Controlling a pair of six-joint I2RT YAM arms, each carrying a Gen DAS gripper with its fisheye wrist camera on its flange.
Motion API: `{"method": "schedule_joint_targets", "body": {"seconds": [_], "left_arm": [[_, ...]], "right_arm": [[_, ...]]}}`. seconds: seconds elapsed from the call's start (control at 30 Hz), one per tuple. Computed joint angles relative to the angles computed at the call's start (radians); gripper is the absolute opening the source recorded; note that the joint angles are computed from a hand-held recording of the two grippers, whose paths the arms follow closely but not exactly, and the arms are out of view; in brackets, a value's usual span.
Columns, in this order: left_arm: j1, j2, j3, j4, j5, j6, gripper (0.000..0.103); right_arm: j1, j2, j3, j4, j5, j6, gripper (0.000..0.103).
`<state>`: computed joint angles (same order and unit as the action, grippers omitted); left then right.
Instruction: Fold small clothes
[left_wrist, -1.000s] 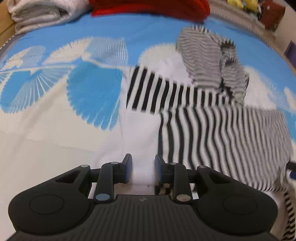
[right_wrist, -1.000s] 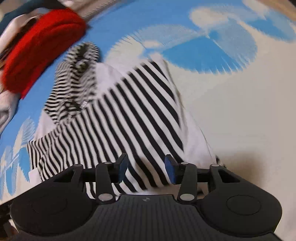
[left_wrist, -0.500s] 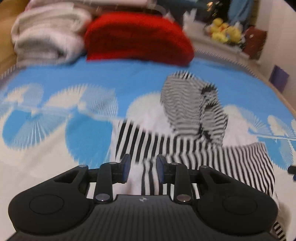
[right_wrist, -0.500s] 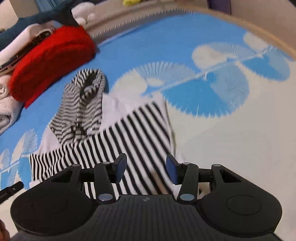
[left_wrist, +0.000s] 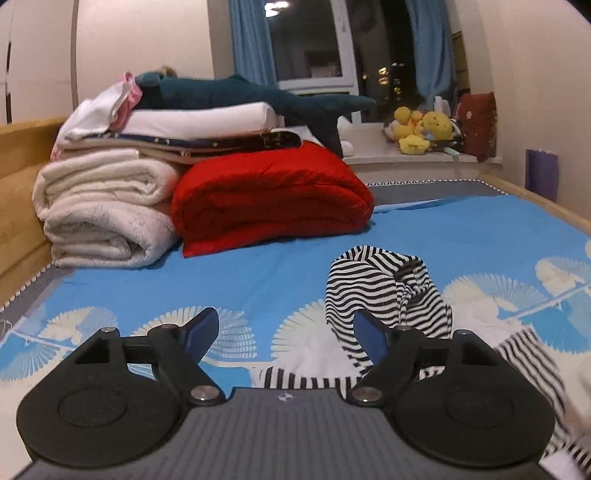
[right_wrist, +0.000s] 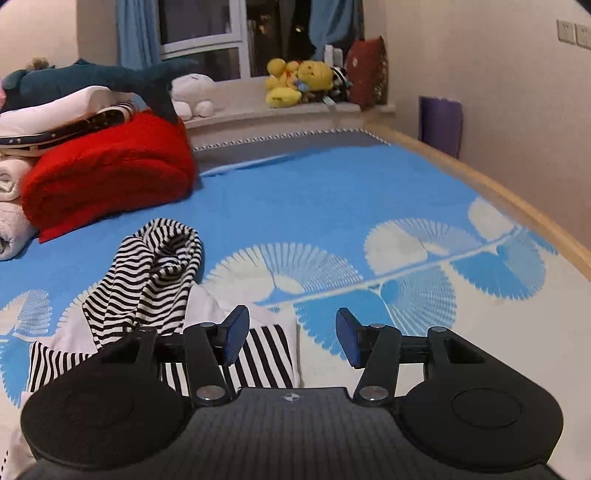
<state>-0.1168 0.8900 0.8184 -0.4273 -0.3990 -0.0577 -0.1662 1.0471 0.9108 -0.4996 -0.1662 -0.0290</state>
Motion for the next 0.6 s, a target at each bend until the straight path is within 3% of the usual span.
{"method": "schedule_joint_targets", "body": {"seconds": [0.1, 0.17, 0.27, 0.33, 0.47, 0.53, 0.6], "left_arm": [[0.086, 0.182, 0.175, -0.109, 0.098, -0.101, 0.084], [0.146, 0.309, 0.27, -0.143, 0.158, -0.158, 0.077], [0.204, 0.5, 0.384, -0.129, 0.201, -0.165, 0.055], [0.251, 0.623, 0.471, -0.15, 0.29, -0.166, 0.03], [0.264, 0.823, 0.612, -0.17, 0.334, -0.113, 0.021], [0.265, 0.922, 0.694, -0.175, 0.331, -0.073, 0.021], [0.289, 1.01, 0.78, -0.174, 0.388, -0.072, 0.021]], "right_arm": [[-0.013, 0.004, 0.001, 0.002, -0.03, -0.051, 0.055], [0.003, 0.007, -0.007, 0.011, 0.008, -0.093, 0.057], [0.008, 0.037, -0.007, 0.01, 0.035, -0.116, 0.058], [0.002, 0.063, -0.003, 0.003, 0.041, -0.118, 0.058], [-0.002, 0.119, -0.002, -0.01, 0.047, -0.142, 0.058], [-0.011, 0.137, 0.005, -0.011, 0.03, -0.135, 0.056], [-0.008, 0.145, 0.007, 0.002, 0.034, -0.138, 0.055]]}}
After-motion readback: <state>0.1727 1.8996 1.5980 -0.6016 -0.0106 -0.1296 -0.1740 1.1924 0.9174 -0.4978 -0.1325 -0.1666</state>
